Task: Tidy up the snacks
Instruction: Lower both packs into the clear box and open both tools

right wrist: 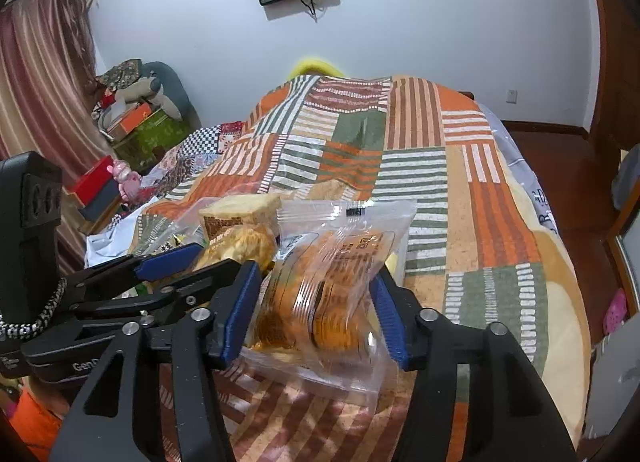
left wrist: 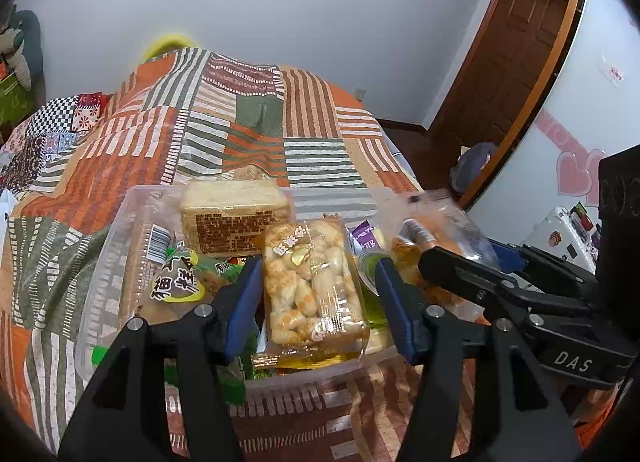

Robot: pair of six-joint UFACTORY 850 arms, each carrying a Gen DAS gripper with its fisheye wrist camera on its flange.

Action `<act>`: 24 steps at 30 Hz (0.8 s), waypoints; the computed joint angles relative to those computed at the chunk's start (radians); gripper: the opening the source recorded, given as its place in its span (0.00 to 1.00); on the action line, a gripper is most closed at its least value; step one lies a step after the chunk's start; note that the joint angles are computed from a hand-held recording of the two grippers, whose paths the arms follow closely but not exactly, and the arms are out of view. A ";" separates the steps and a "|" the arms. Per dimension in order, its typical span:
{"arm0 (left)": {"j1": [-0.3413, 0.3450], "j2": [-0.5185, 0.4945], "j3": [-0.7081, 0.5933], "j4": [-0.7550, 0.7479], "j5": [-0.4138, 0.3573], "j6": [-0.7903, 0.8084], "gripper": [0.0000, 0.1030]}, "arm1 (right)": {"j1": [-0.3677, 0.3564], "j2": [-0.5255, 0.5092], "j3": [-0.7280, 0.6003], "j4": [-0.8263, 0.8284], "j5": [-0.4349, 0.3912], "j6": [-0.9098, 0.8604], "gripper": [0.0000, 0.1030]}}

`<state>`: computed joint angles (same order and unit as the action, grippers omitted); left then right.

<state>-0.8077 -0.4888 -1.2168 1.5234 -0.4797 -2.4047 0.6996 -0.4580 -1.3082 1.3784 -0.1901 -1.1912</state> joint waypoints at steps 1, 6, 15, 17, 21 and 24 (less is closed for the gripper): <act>-0.001 0.002 0.001 0.001 0.001 -0.002 0.57 | -0.001 0.004 0.004 0.003 0.002 -0.002 0.57; -0.015 0.018 0.010 -0.003 -0.013 -0.001 0.59 | -0.008 0.033 0.031 0.083 0.009 -0.083 0.63; -0.087 0.109 0.056 -0.002 -0.130 0.002 0.59 | 0.005 0.154 0.127 0.501 0.046 -0.516 0.63; -0.112 0.134 0.066 -0.009 -0.176 0.013 0.59 | 0.010 0.189 0.153 0.691 0.050 -0.708 0.63; -0.177 0.180 0.076 -0.026 -0.300 0.040 0.66 | 0.018 0.265 0.211 0.970 0.029 -0.978 0.63; -0.226 0.203 0.076 -0.034 -0.385 0.056 0.72 | 0.025 0.321 0.256 1.067 0.004 -1.063 0.64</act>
<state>-1.0335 -0.2858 -1.1411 1.4895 -0.8648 -2.3487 0.7244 -0.1368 -1.0521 2.4455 -0.1861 -2.2540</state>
